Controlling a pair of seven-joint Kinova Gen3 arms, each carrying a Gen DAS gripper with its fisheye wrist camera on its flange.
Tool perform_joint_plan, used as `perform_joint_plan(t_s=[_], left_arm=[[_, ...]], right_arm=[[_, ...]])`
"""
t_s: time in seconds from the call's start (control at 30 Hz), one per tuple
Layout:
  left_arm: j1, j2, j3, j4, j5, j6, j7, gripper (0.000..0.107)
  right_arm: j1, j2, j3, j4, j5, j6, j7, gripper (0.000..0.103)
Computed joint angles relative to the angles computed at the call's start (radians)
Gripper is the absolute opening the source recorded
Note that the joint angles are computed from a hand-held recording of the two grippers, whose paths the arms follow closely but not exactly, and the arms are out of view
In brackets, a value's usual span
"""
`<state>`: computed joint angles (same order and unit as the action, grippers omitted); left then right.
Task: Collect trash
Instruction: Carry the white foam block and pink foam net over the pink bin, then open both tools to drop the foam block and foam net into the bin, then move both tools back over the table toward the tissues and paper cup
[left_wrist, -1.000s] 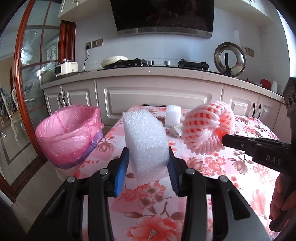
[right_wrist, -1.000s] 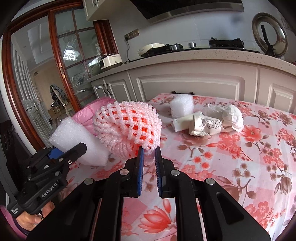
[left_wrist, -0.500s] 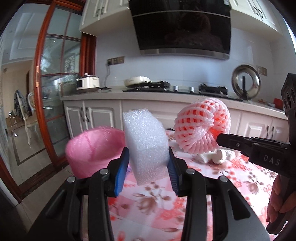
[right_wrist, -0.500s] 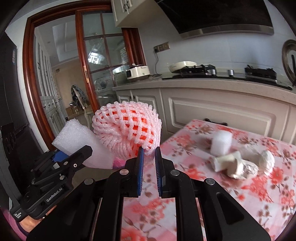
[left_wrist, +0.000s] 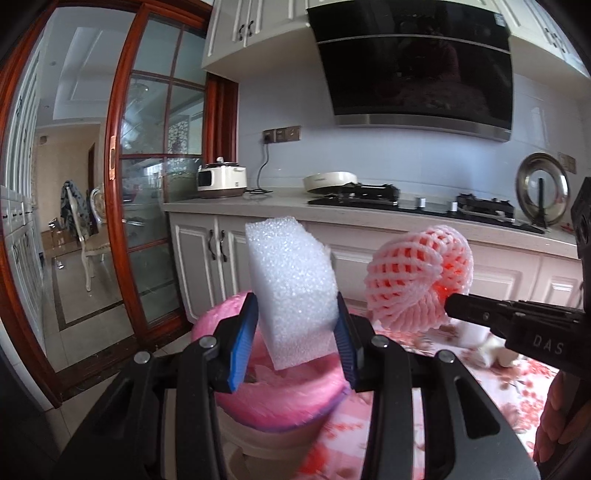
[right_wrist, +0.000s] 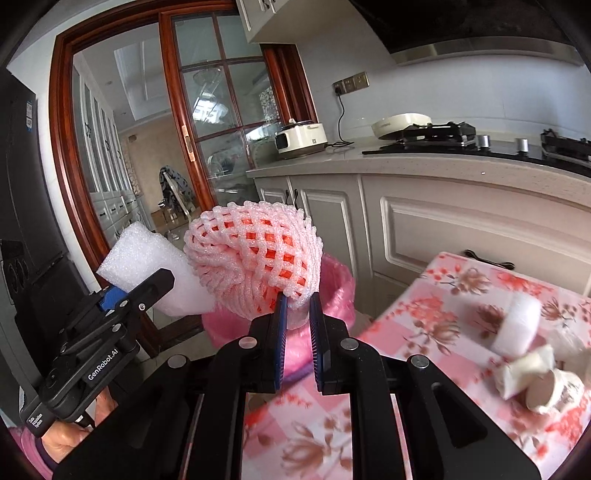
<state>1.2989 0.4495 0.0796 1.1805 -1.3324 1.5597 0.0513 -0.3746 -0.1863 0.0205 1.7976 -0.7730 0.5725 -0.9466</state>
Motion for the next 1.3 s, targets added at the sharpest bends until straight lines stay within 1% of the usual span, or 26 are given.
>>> perform_joint_plan(t_s=[0.07,0.17,0.27,0.33,0.47,0.6,0.7,0.73,0.77,0.8,0.83,0.87,0.9,0.93,1.03,1.1,1.17,1.23,1.27,1.3], left_arm=[[-0.035,-0.026,-0.003,0.044,0.007,-0.038,0.012,0.039],[-0.079,-0.041,0.003,0.082,0.006,-0.061,0.015,0.039],[-0.126,-0.053,0.009,0.115,0.010,-0.092,0.024,0.039],[-0.165,-0.066,0.014,0.146,0.021,-0.130,0.046,0.039],[-0.245,-0.089,0.027,0.207,0.047,-0.219,0.086,0.039],[-0.300,-0.100,0.033,0.251,0.076,-0.271,0.119,0.039],[-0.326,-0.109,0.038,0.280,0.080,-0.303,0.143,0.040],[-0.331,-0.109,0.039,0.285,0.078,-0.303,0.141,0.042],[-0.332,-0.103,0.040,0.280,0.080,-0.287,0.129,0.053],[-0.333,-0.099,0.041,0.273,0.080,-0.283,0.120,0.058],[-0.330,-0.101,0.040,0.280,0.075,-0.279,0.126,0.064],[-0.328,-0.101,0.041,0.282,0.074,-0.273,0.128,0.065],[-0.330,-0.104,0.043,0.286,0.078,-0.273,0.128,0.065],[-0.327,-0.106,0.046,0.291,0.081,-0.266,0.132,0.065],[-0.318,-0.111,0.051,0.296,0.087,-0.238,0.149,0.068],[-0.301,-0.111,0.057,0.294,0.080,-0.202,0.165,0.075],[-0.280,-0.108,0.064,0.286,0.076,-0.159,0.175,0.087],[-0.261,-0.107,0.074,0.272,0.080,-0.126,0.180,0.094],[-0.254,-0.099,0.079,0.253,0.086,-0.108,0.171,0.097],[-0.244,-0.094,0.081,0.239,0.090,-0.092,0.165,0.098]], right_arm=[[0.001,0.037,-0.013,-0.026,0.004,-0.006,-0.023,0.013],[0.015,0.097,-0.049,-0.070,0.031,-0.019,-0.078,0.013],[0.032,0.149,-0.079,-0.103,0.041,-0.030,-0.104,0.013],[0.045,0.188,-0.100,-0.128,0.046,-0.033,-0.114,0.013],[0.060,0.247,-0.147,-0.171,0.117,-0.039,-0.171,0.013],[0.057,0.291,-0.181,-0.212,0.209,-0.042,-0.224,0.013],[0.067,0.317,-0.202,-0.240,0.224,-0.035,-0.230,0.017],[0.064,0.322,-0.205,-0.249,0.241,-0.032,-0.244,0.020],[0.062,0.328,-0.207,-0.257,0.257,-0.027,-0.255,0.023],[0.062,0.332,-0.209,-0.260,0.268,-0.028,-0.263,0.025],[0.067,0.336,-0.214,-0.263,0.266,-0.025,-0.262,0.030],[0.075,0.339,-0.219,-0.265,0.257,-0.017,-0.257,0.041],[0.075,0.338,-0.220,-0.263,0.263,-0.019,-0.265,0.049],[0.080,0.331,-0.224,-0.249,0.255,-0.035,-0.260,0.054],[0.109,0.309,-0.233,-0.221,0.202,-0.032,-0.209,0.054],[0.125,0.289,-0.229,-0.199,0.164,-0.028,-0.167,0.054],[0.146,0.260,-0.217,-0.169,0.107,-0.017,-0.108,0.054],[0.157,0.224,-0.196,-0.131,0.061,-0.011,-0.052,0.054],[0.156,0.206,-0.182,-0.114,0.054,-0.008,-0.038,0.057],[0.157,0.181,-0.167,-0.090,0.047,-0.005,-0.023,0.060]])
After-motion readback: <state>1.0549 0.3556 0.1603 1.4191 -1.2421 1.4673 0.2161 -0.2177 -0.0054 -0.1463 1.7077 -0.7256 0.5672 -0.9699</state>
